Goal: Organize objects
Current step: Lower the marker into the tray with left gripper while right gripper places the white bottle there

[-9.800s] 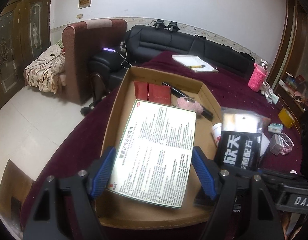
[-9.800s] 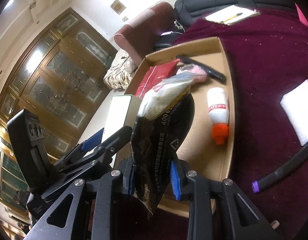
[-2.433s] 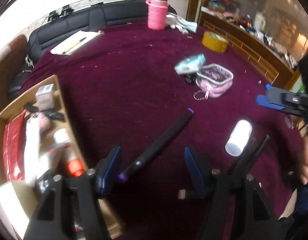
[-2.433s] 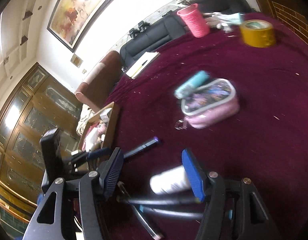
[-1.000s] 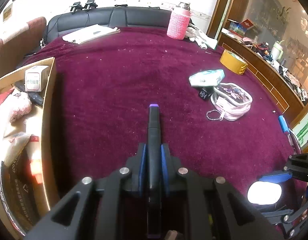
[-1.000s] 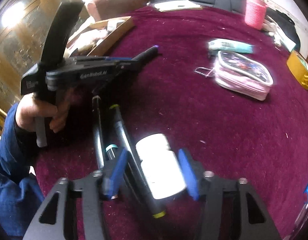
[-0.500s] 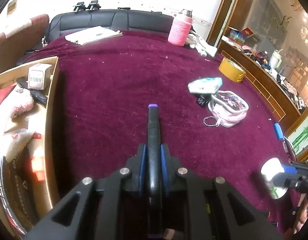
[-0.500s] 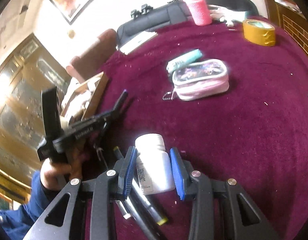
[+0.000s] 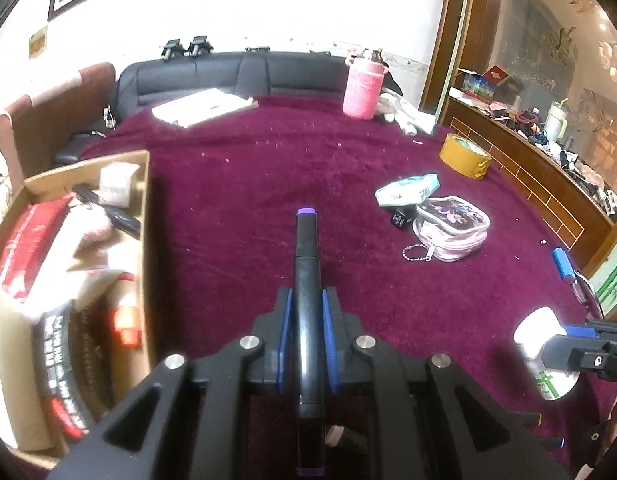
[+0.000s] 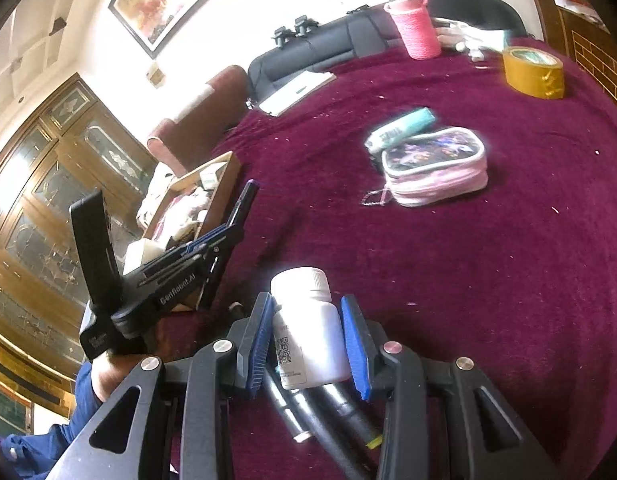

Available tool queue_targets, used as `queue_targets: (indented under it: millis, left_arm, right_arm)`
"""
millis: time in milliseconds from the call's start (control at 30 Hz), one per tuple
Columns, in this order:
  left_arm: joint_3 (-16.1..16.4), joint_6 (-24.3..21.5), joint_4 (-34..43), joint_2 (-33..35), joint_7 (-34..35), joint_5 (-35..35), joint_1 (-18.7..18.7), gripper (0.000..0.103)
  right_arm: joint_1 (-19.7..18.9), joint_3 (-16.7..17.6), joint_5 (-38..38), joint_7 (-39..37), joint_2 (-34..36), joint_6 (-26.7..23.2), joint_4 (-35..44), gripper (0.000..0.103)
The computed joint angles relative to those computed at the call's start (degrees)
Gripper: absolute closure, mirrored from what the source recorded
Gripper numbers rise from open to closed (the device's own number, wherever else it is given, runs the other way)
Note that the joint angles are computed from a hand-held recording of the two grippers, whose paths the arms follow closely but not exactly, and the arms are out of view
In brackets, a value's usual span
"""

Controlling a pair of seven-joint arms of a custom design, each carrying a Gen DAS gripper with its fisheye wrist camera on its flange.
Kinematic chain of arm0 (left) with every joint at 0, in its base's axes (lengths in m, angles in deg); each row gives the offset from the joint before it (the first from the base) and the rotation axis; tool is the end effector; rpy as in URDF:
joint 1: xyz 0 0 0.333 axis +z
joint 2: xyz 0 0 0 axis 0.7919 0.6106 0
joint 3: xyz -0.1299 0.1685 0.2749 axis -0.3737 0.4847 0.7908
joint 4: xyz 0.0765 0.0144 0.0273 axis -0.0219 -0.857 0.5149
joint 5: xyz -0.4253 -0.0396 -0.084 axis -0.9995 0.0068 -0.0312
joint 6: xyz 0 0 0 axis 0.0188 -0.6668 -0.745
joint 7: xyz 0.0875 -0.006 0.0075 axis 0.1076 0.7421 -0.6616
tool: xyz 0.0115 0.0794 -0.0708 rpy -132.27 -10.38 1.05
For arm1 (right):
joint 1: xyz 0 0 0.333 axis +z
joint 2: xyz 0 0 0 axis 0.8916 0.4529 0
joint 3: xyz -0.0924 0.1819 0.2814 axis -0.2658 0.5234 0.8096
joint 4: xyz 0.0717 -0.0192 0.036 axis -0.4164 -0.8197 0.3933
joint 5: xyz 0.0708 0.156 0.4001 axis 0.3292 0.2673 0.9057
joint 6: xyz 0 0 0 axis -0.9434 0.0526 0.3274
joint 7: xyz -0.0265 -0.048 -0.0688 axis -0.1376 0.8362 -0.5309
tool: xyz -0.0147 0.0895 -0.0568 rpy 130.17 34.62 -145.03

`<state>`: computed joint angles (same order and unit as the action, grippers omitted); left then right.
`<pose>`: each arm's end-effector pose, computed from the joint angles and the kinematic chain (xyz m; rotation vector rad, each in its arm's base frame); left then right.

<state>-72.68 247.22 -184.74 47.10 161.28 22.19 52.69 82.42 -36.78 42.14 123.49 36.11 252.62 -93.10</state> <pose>0.6474 -0.1236 0.4379 -1.3395 2.2516 -1.0939 0.5273 0.2738 0.4509 -1.4057 1.8232 -0.2326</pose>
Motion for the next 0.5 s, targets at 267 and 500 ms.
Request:
queue_targets:
  millis: [267,500]
  left_arm:
    - [0.8,2.2,-2.7,-4.0,8.8,-8.5,-0.7,0.089]
    - [4.2,-0.9,-3.5,-6.6,11.8,-13.7,-1.9,0.089]
  right_arm:
    - [1.7,-0.8,-3.2,1.9,1.3,-0.4,2.5,0.065]
    - [4.0,-2.2,-3.6,1.9,2.4,-1.3,4.7,0.065]
